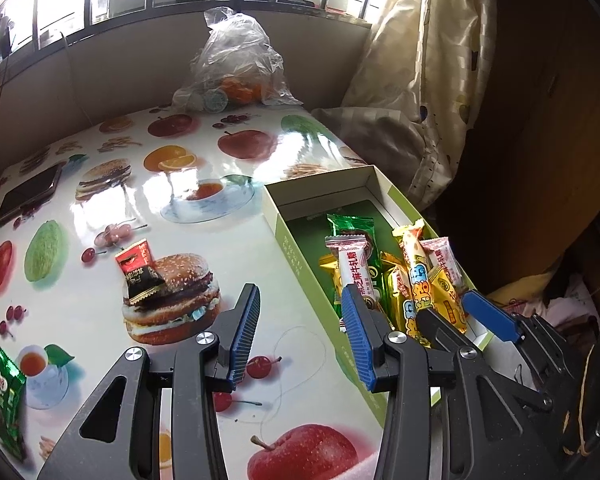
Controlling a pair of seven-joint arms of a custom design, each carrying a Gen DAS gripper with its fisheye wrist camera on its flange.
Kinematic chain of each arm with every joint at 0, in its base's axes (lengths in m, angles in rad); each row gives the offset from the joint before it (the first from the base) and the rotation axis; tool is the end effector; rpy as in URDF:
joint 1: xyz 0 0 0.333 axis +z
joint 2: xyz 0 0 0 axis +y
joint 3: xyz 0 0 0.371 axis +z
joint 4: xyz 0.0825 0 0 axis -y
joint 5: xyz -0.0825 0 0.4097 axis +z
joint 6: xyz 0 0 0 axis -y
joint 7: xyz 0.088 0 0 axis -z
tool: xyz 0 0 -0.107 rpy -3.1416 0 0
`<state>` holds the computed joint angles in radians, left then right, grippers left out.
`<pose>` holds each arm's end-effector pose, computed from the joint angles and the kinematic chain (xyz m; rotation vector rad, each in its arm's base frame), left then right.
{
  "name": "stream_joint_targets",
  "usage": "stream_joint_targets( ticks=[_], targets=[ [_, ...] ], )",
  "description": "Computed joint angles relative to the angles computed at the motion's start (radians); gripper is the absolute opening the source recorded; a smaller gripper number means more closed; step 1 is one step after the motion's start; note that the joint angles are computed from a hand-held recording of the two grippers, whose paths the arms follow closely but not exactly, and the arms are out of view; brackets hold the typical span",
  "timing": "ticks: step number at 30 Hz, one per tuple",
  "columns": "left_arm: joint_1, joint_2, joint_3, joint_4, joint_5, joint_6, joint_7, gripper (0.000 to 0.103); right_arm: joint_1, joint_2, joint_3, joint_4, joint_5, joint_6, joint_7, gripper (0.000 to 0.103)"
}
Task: Organize snacks
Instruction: 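Move both grippers back over the remaining snacks on the table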
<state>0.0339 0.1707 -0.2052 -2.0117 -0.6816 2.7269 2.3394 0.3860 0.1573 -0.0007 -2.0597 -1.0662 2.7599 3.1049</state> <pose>0.6481 -0.0816 0.4655 -1.5557 2.2760 -0.9336 0.5737 0.2722 0.4423 -1.5234 1.9477 -0.7079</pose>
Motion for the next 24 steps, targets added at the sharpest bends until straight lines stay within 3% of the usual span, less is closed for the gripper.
stream_joint_targets(
  ticks=[24],
  targets=[
    [0.013, -0.036, 0.022, -0.059, -0.042, 0.049, 0.056, 0.044, 0.025, 0.032, 0.001, 0.052, 0.005, 0.002, -0.037, 0.051]
  ],
)
